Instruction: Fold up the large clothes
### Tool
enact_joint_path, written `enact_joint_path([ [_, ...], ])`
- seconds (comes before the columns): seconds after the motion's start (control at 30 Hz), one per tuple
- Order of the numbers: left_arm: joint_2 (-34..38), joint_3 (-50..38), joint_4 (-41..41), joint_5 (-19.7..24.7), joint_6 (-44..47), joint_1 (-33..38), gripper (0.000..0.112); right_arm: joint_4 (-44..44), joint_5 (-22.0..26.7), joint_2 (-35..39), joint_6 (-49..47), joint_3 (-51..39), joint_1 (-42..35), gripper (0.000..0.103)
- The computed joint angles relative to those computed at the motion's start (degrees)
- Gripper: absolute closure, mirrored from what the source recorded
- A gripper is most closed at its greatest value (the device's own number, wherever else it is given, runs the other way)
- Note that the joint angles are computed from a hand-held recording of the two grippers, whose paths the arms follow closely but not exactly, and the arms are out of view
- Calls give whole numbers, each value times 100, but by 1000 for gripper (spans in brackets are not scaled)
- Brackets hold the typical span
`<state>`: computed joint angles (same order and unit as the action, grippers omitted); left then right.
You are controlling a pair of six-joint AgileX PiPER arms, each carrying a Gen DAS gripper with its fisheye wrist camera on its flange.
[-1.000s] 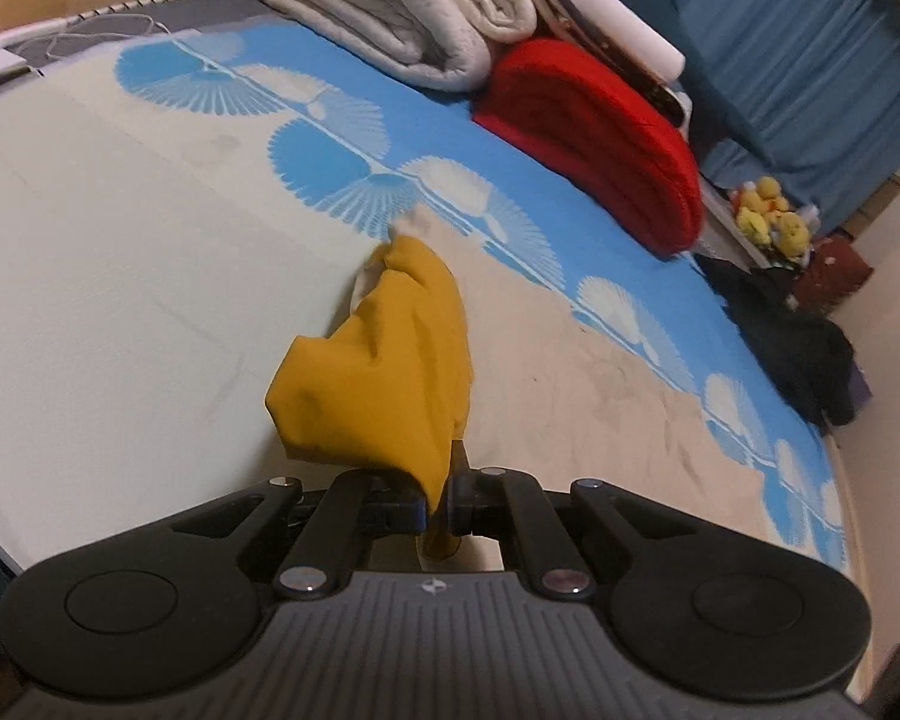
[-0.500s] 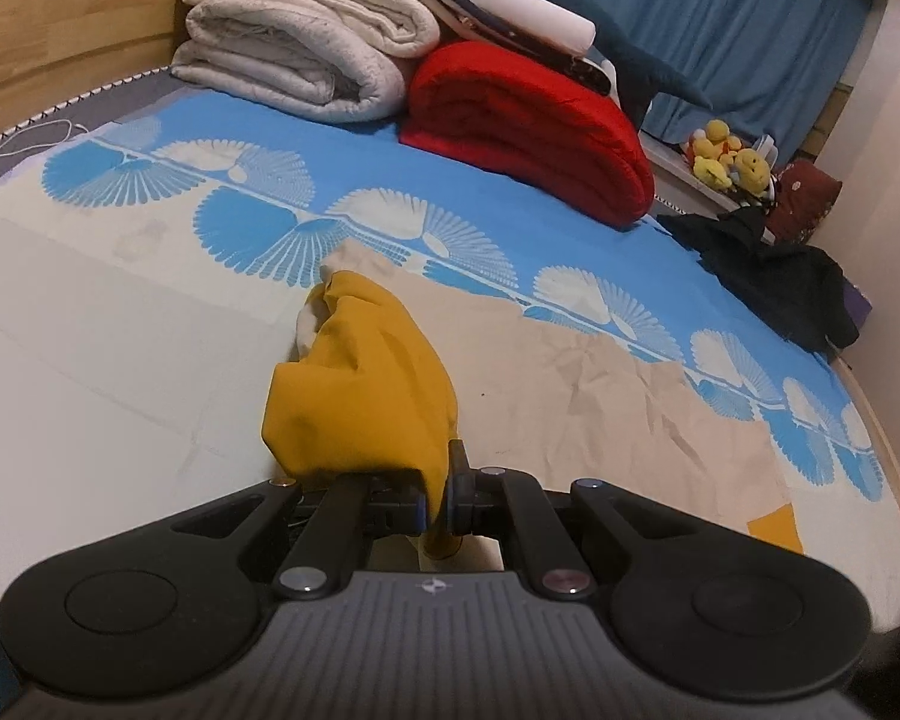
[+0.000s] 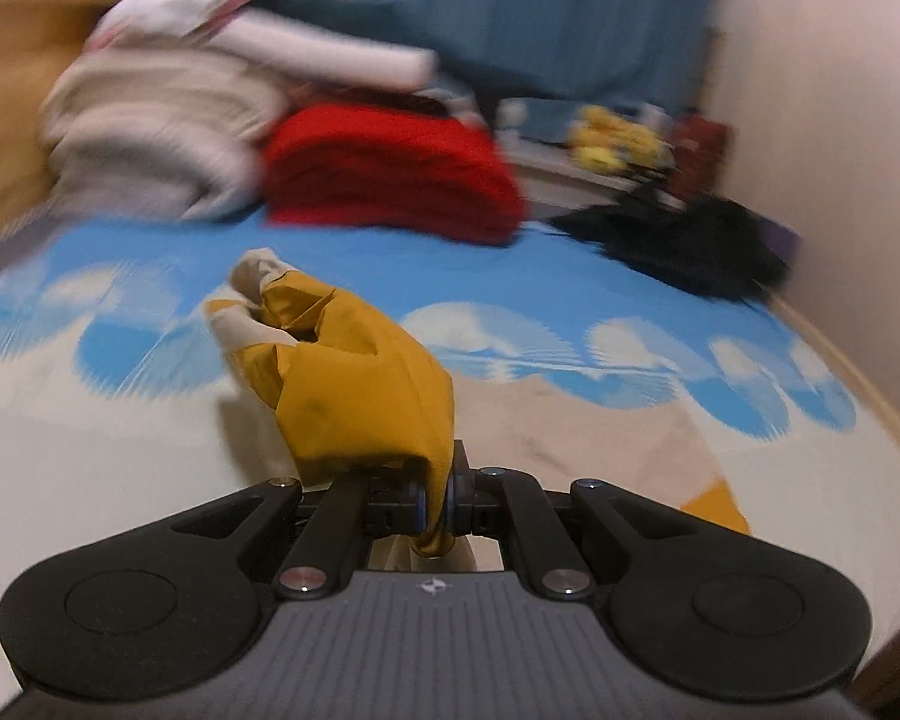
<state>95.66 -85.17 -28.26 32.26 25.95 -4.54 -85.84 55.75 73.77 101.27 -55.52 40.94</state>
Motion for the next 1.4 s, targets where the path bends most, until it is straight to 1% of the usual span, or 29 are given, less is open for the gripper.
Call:
enact_joint_path([
  [0.03,-36,75,0,-138,83,-245,107,412,-207,-204,-170,87,-212,83],
  [0.1,-60,199,-11,-385,201,-735,107,675,-574,-628,-250,365,-566,83],
  [0.17,-27,286,-104,-603,376,-1255,108,1013,-906,-915,-660,535,-894,83],
  [0.23,97,310,-193,-734,512,-1727,108,1341,-1213,-1107,-911,666,-1143,83],
  [0.3,302,262,-281,-748,613,-2156,109,1704,-1610,-1255,-1220,732,-1435,83],
  [0.37,604,117,-174,-616,623,-2572,109,2113,-2090,-1299,-1484,810,-1708,83],
  [0.43,913,-3,-71,-455,670,-2938,109,2849,-2602,-1187,-2137,719,-2071,82],
  [0.47,1044,-47,-16,-356,722,-3076,109,3064,-2677,-1129,-2279,676,-2073,80],
  [0.53,1307,-141,215,-135,837,-3327,109,3758,-3042,-883,-2867,501,-2348,77],
  [0.57,1403,-184,233,2,920,-3382,109,4045,-3131,-691,-3042,363,-2392,74],
  [0.6,1500,-234,184,166,1043,-3394,109,4360,-3189,-650,-3258,339,-2449,72],
  [0.67,1649,-357,96,619,1300,-3347,108,5020,-3333,-506,-3643,301,-2571,62],
  [0.7,1660,-348,64,746,1390,-3309,106,5490,-3402,-417,-3957,277,-2656,60],
  [0.73,1664,-379,-64,913,1535,-3198,101,5947,-3411,-306,-4255,233,-2722,58],
  [0.77,1655,-406,-262,1118,1692,-3048,96,6219,-3412,-182,-4401,183,-2759,56],
  [0.8,1705,-558,-433,1420,1764,-2899,81,6465,-3413,-53,-4509,140,-2786,54],
  [0.83,1718,-646,-689,1745,1901,-2699,71,6796,-3427,92,-4681,101,-2832,51],
  [0.87,1652,-612,-885,1841,2042,-2535,69,7092,-3437,209,-4802,109,-2850,50],
  [0.93,1469,-482,-1240,1845,2361,-2182,67,8038,-3374,568,-5457,-44,-2987,50],
  [0.97,1432,-488,-1388,1903,2437,-1990,67,8332,-3228,763,-5628,-197,-3007,50],
  [1.0,1401,-502,-1510,1921,2446,-1802,66,8458,-3165,903,-5676,-305,-3001,49],
  [1.07,1375,-543,-1570,1814,2324,-1430,64,8616,-3137,1163,-5773,-499,-2938,44],
  [1.13,1360,-565,-1339,1576,2000,-1161,64,8689,-2985,1442,-5860,-757,-2840,42],
  [1.17,1386,-627,-1175,1474,1787,-1082,64,8735,-2834,1596,-5931,-921,-2788,40],
  [1.2,1410,-666,-973,1353,1522,-973,64,8666,-2686,1737,-5904,-1062,-2730,40],
  [1.3,1599,-1075,-328,1315,605,-829,64,7826,-2062,2118,-5244,-1519,-2408,40],
  [1.37,1687,-1263,151,1317,108,-751,64,7625,-1981,2175,-4948,-1577,-2319,41],
  [1.4,1712,-1312,362,1292,-133,-789,63,7540,-1981,2160,-4822,-1562,-2278,43],
])
